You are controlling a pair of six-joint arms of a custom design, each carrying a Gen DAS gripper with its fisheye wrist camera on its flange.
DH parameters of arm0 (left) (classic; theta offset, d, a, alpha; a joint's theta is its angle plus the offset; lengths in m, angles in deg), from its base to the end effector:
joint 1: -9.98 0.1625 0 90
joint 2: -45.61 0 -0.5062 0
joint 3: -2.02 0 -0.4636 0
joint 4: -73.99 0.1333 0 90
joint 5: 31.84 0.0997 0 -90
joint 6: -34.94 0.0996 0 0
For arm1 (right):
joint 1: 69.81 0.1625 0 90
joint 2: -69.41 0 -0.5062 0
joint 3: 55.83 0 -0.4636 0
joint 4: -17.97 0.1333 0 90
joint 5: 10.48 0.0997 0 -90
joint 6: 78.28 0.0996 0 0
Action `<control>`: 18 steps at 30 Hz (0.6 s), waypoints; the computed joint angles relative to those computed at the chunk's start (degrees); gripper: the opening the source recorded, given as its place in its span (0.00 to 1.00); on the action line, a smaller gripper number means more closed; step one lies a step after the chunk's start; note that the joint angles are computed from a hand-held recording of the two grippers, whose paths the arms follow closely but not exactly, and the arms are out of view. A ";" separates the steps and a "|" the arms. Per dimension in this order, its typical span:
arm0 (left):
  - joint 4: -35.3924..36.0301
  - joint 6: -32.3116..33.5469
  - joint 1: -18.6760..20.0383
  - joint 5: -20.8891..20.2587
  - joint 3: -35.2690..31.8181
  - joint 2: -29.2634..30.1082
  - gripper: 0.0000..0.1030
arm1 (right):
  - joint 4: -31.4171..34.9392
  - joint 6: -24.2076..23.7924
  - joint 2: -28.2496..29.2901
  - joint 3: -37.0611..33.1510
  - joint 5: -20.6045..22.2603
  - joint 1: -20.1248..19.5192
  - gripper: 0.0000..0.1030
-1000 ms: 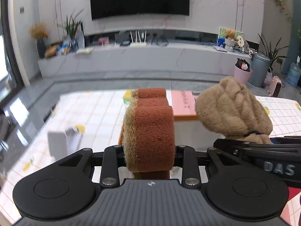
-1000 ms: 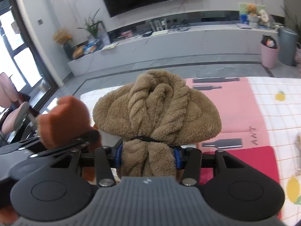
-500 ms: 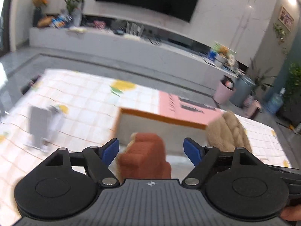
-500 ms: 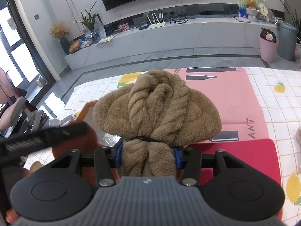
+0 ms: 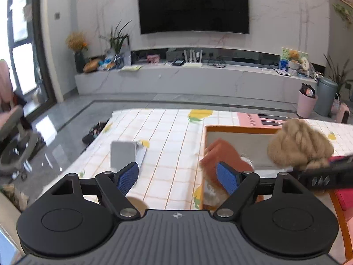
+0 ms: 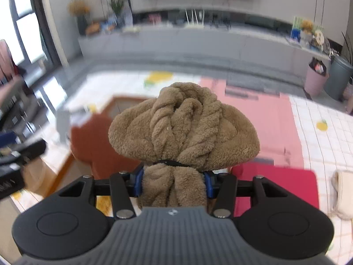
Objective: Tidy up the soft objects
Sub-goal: 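Open the left tool to drop the sponge into the shoebox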
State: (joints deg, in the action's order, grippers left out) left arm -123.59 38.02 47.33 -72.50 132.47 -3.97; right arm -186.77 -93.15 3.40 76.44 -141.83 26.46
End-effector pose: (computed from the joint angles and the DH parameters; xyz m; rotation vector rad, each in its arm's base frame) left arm -0.2867 -0.4815 0.0770 0.8792 2.2158 -0.9671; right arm 0.1233 -0.5041 0.2257 0.0363 -2.2414 0.9297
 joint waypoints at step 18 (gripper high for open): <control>-0.56 -3.50 5.10 -4.95 -0.33 -2.59 0.90 | 11.95 -5.07 12.16 -11.83 -14.84 -0.95 0.59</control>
State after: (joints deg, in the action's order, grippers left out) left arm -124.15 34.52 52.43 -77.45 132.15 -6.55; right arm -174.82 -98.22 15.55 64.61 -156.67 25.51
